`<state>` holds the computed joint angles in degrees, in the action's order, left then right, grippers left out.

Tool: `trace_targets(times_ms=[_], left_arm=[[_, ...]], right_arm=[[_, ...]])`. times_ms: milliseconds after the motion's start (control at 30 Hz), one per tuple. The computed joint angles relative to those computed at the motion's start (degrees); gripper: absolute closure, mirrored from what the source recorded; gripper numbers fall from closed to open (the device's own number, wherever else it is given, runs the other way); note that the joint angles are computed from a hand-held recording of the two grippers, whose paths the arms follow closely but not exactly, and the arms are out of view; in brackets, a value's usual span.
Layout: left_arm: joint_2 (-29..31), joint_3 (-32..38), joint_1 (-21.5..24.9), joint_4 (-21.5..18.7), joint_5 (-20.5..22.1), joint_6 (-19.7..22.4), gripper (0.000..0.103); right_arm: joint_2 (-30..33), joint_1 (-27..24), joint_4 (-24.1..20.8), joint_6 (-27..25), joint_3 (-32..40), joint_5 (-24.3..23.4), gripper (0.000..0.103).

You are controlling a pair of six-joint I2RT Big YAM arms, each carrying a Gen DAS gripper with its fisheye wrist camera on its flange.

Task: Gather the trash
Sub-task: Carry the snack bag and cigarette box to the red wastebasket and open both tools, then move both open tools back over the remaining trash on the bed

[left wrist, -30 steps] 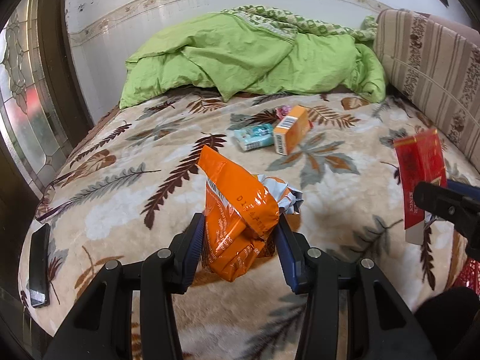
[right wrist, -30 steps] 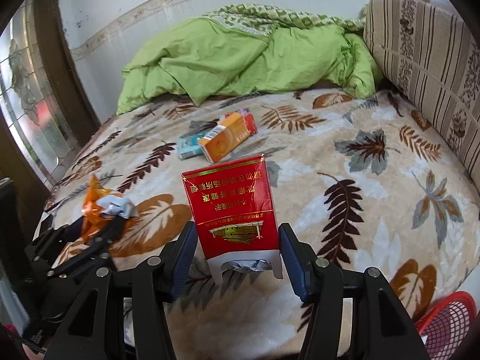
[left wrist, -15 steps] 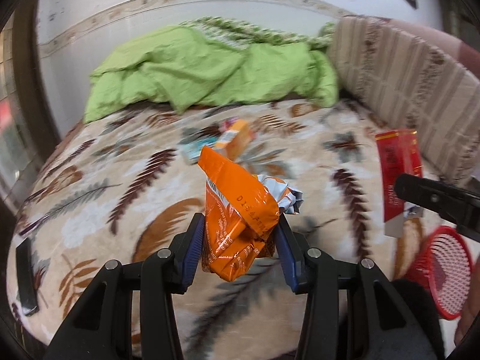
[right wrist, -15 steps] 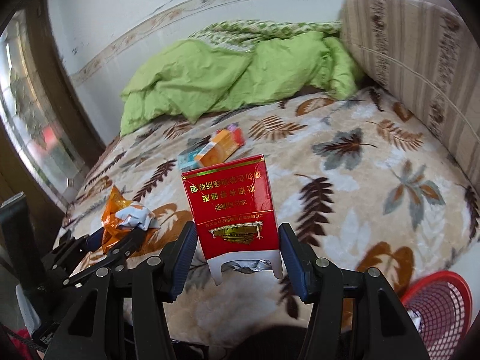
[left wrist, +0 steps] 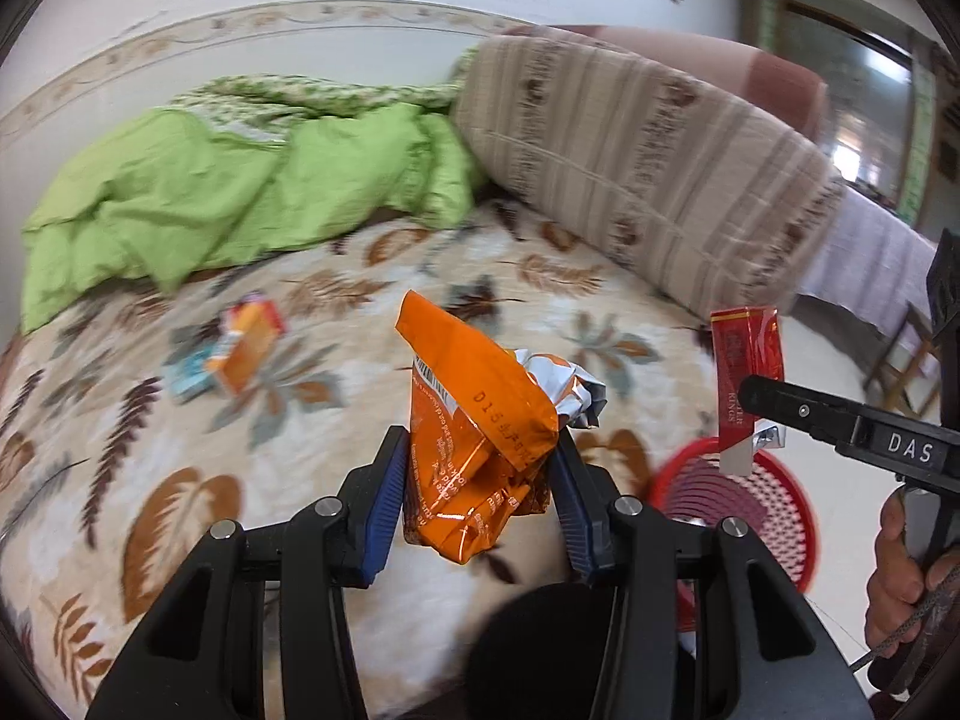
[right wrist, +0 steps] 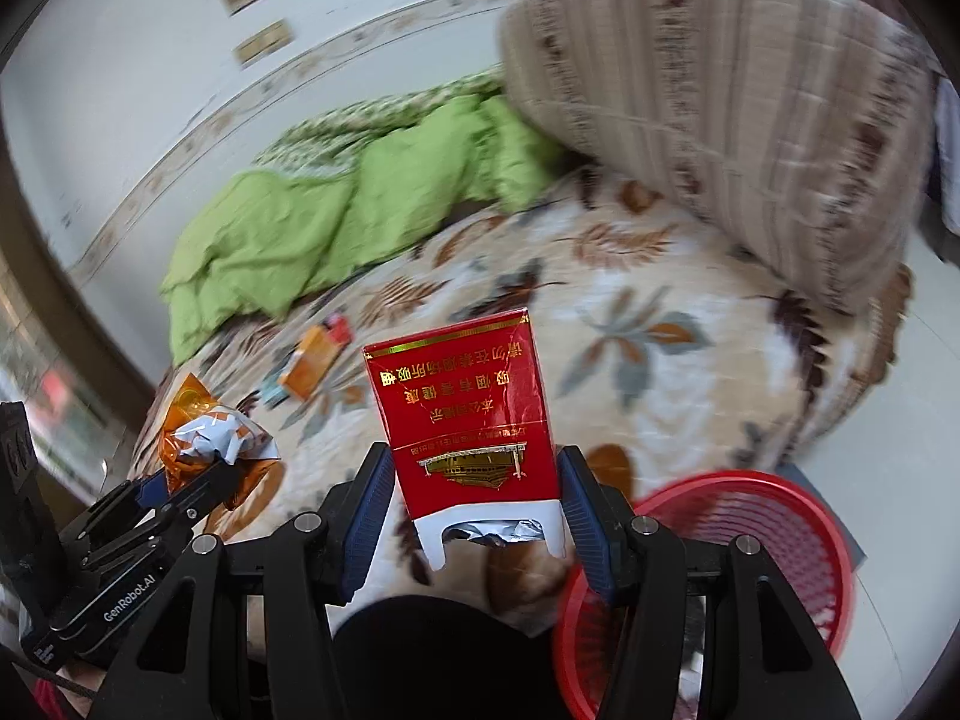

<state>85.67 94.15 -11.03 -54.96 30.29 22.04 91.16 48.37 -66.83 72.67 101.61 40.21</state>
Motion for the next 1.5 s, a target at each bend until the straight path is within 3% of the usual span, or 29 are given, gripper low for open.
trace_targets(times_ms=[233,433,767,867,933,967,1200,1500], left_arm=[[0.0,1.1,-4.8,-5.6,2.3,4.2,0.058],[1.1,1.3,-9.1,-11.3,3.0,8.1,0.058],[4.2,1.8,-14.8,-16.5,2.0,10.4,0.058],[4.6,1.7,-15.8,-16.6,1.8,10.8,0.054],[4.9,1.9,-16.2,-16.9,1.7,10.9,0.04],[4.9,1.8,-16.2,-16.7,1.9,10.6,0.038],[5.6,2.9,-14.6,-17.3,2.7,10.0,0.038],[6.2,4.5,-8.8,-14.9,2.7,7.3,0.038]], right_arm=[[-6.1,1.8,-6.0,11.0,-6.5,1.6,0.044],[-10.2,2.1,-8.0,19.6,-12.4,0.1,0.044],[-14.7,1.3,-6.7,25.6,-20.5,-4.0,0.043],[-15.4,1.1,-6.2,26.6,-22.4,-5.3,0.042],[-15.9,1.0,-5.9,27.5,-23.4,-6.0,0.042],[-16.1,0.9,-5.7,27.9,-23.9,-6.5,0.042],[-16.0,0.3,-5.4,27.9,-24.1,-6.8,0.042],[-12.2,-2.3,-1.7,20.2,-19.9,-8.2,0.042]])
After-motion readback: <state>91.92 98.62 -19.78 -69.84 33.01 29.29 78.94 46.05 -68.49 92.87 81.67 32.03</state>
